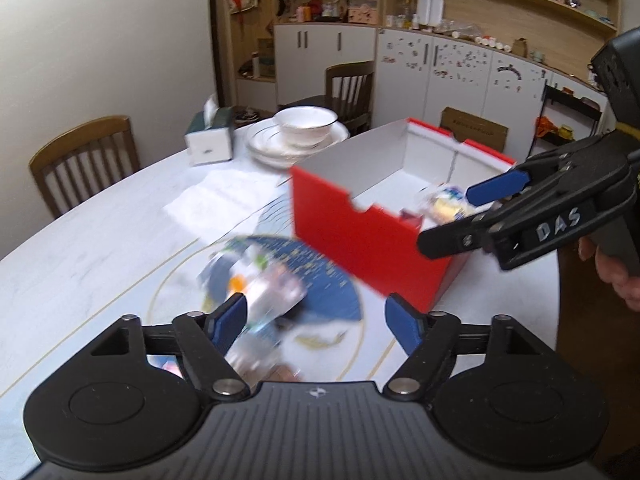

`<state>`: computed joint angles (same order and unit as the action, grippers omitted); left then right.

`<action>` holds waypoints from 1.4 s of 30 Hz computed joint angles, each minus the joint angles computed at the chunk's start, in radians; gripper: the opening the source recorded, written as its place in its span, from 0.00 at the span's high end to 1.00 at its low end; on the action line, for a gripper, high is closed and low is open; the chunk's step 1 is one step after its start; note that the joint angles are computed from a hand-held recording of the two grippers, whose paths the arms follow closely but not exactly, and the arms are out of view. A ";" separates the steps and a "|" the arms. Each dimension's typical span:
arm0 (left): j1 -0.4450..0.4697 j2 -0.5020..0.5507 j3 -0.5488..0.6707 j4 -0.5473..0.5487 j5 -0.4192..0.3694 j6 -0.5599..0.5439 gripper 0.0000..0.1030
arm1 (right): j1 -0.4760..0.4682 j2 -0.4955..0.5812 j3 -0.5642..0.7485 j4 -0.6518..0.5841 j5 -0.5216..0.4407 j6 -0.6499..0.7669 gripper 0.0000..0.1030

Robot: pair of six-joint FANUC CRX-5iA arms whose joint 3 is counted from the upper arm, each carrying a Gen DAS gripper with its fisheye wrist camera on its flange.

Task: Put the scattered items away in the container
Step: 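Withdraw both open tools from the box back to the item pile, then grasp the doll-face packet with the left tool while the right tool grasps the silver foil bag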

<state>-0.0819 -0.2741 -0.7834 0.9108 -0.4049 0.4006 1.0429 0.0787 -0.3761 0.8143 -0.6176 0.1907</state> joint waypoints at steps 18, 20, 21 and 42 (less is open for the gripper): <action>0.258 -0.088 -0.134 -0.031 -0.085 -0.082 0.01 | 0.084 0.163 0.159 -0.110 -0.028 0.057 0.09; 0.272 -0.078 -0.137 -0.038 -0.094 -0.096 0.01 | 0.091 0.183 0.173 -0.113 -0.027 0.056 0.09; 0.276 -0.076 -0.139 -0.045 -0.093 -0.097 0.01 | 0.094 0.193 0.179 -0.115 -0.025 0.056 0.08; 0.295 0.007 -0.183 0.113 -0.080 -0.319 0.01 | 0.115 0.364 0.366 -0.297 -0.081 0.197 0.04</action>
